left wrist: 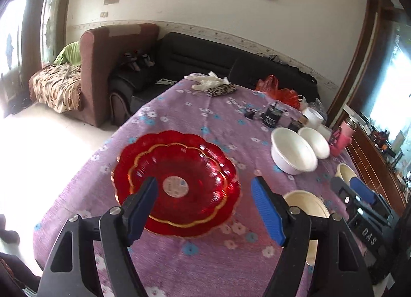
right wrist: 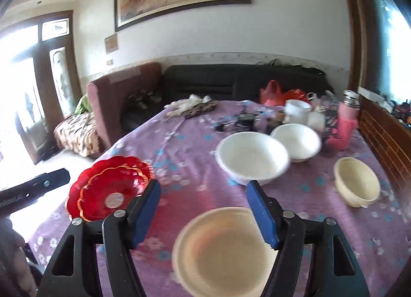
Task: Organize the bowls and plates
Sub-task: 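Move the right tool toward the large white bowl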
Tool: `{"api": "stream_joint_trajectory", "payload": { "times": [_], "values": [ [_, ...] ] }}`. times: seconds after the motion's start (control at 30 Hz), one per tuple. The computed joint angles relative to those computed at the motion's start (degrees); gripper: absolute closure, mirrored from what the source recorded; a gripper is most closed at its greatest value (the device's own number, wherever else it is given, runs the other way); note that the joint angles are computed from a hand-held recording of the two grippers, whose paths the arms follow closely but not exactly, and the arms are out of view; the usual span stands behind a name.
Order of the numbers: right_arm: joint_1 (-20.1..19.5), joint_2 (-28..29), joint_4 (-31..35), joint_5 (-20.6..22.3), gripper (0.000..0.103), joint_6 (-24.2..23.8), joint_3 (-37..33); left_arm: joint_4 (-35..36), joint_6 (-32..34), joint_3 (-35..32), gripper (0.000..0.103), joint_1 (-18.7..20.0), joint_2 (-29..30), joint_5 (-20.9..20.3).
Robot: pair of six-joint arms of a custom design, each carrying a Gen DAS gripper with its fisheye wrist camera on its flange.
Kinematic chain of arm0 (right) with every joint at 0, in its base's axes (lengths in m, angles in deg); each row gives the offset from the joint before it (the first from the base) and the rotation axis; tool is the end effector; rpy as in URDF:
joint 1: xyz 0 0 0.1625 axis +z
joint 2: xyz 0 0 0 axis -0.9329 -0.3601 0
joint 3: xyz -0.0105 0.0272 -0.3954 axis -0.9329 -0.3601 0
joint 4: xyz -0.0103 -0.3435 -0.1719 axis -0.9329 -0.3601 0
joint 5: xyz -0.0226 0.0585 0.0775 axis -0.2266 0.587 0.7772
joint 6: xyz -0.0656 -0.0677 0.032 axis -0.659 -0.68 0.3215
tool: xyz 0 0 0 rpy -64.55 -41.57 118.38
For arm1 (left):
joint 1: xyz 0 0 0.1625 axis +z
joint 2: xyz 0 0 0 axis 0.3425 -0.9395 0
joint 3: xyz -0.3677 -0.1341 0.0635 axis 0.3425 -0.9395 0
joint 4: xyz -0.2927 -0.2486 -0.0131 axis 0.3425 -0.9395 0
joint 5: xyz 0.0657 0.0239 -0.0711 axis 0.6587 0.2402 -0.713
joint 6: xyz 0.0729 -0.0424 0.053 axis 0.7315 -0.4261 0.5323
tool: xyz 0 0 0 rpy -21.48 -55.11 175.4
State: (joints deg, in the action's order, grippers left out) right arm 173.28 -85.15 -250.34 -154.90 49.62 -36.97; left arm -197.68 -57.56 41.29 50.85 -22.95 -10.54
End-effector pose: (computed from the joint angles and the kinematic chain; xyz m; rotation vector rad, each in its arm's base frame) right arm 0.2809 -0.7834 0.0337 0.4267 -2.1386 1.2254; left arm -0.0905 -0.8205 0.2570 0.4438 2.4398 -1.0440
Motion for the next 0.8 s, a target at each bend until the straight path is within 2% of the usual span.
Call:
{"api": "stream_joint_trajectory", "payload": {
  "times": [0.07, 0.17, 0.23, 0.3, 0.4, 0.53, 0.63, 0.8],
  "values": [
    [-0.8, -4.2, -6.2, 0.0, 0.024, 0.1, 7.9, -0.4, -0.3, 1.9, 0.028, -0.5, -0.4, -0.3],
    [-2.4, -7.3, -11.7, 0.0, 0.023, 0.2, 12.9, -0.9, -0.3, 3.6, 0.028, -1.3, -0.5, -0.3],
    [-3.4, -9.3, -13.2, -0.6, 0.023, 2.1, 16.0, -1.8, -0.3, 4.7, 0.028, -1.6, -0.5, -0.2],
    [-4.7, -12.1, -12.6, 0.1, 0.023, 6.3, 19.7, -2.5, -0.1, 5.2, 0.028, -2.0, -0.3, -0.2],
    [-6.0, -14.2, -11.8, 0.2, 0.023, 9.6, 22.7, -2.3, -0.4, 4.3, 0.028, -2.3, 0.8, 0.5],
    [-7.0, -14.3, -9.9, -0.2, 0.023, 10.6, 22.3, -4.1, -0.5, 4.0, 0.028, -2.7, 2.3, 2.4],
    [-7.6, -13.9, -7.9, 0.0, 0.023, 12.0, 21.1, -8.0, 3.0, 3.9, 0.028, -3.4, 4.0, 5.6],
    [-8.7, -12.4, -3.6, 0.3, 0.023, 14.6, 16.4, -9.7, 7.3, 2.1, 0.028, -4.1, 6.3, 8.0]
  ]
}}
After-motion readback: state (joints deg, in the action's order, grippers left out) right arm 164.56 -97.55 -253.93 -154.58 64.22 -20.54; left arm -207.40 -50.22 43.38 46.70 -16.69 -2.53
